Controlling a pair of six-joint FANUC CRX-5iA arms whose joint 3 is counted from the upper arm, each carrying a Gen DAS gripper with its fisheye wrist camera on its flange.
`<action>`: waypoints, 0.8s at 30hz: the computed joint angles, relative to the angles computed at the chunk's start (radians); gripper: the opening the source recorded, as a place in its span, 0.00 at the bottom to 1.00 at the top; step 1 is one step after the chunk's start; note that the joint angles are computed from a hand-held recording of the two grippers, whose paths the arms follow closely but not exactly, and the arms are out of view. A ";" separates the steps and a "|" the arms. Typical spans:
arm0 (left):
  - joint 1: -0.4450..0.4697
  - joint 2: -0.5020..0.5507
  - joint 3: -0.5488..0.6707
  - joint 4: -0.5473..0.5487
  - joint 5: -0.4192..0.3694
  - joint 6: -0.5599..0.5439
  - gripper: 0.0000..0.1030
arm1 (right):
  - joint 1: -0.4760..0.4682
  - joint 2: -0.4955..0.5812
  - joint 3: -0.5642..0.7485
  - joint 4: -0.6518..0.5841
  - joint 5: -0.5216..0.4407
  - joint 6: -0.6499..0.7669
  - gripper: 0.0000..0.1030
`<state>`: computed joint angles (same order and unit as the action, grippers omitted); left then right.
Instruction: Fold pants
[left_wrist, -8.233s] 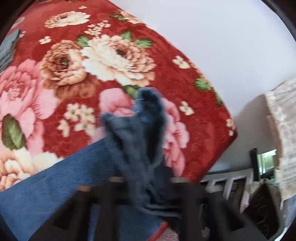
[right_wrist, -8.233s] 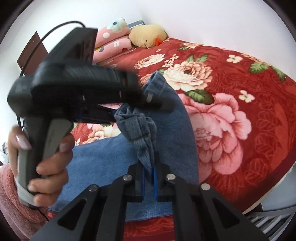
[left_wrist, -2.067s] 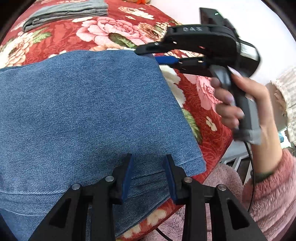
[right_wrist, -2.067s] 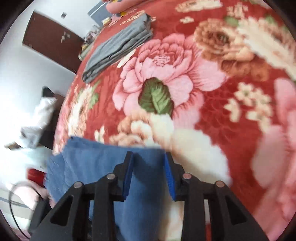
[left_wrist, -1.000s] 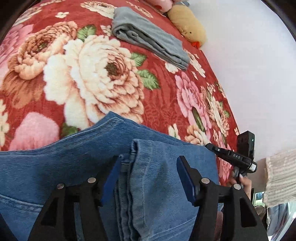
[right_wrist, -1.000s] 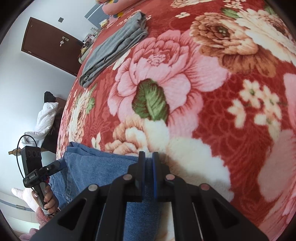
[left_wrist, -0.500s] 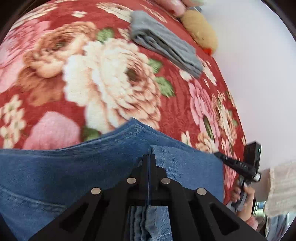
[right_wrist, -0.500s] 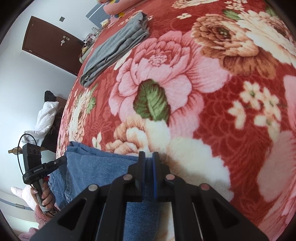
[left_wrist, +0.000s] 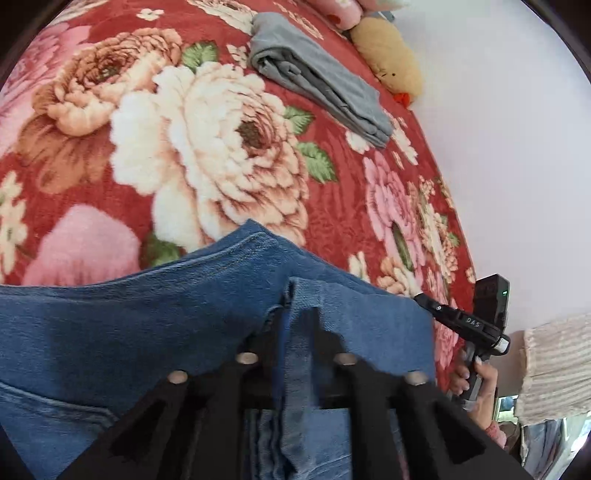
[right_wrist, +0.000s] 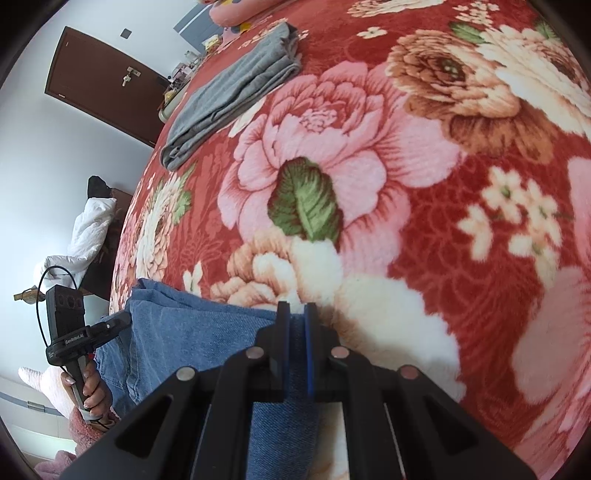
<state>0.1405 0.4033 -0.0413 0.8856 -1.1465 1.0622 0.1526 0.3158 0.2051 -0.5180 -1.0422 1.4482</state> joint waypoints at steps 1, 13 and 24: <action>0.000 0.008 -0.014 0.050 -0.016 -0.028 0.38 | -0.002 0.000 0.000 -0.003 -0.001 0.002 0.08; -0.007 -0.039 -0.002 -0.048 0.035 0.006 0.44 | -0.006 0.000 0.001 -0.012 -0.004 0.010 0.08; -0.016 -0.022 0.023 -0.141 0.049 0.087 0.11 | -0.015 -0.003 -0.002 -0.030 -0.004 0.023 0.08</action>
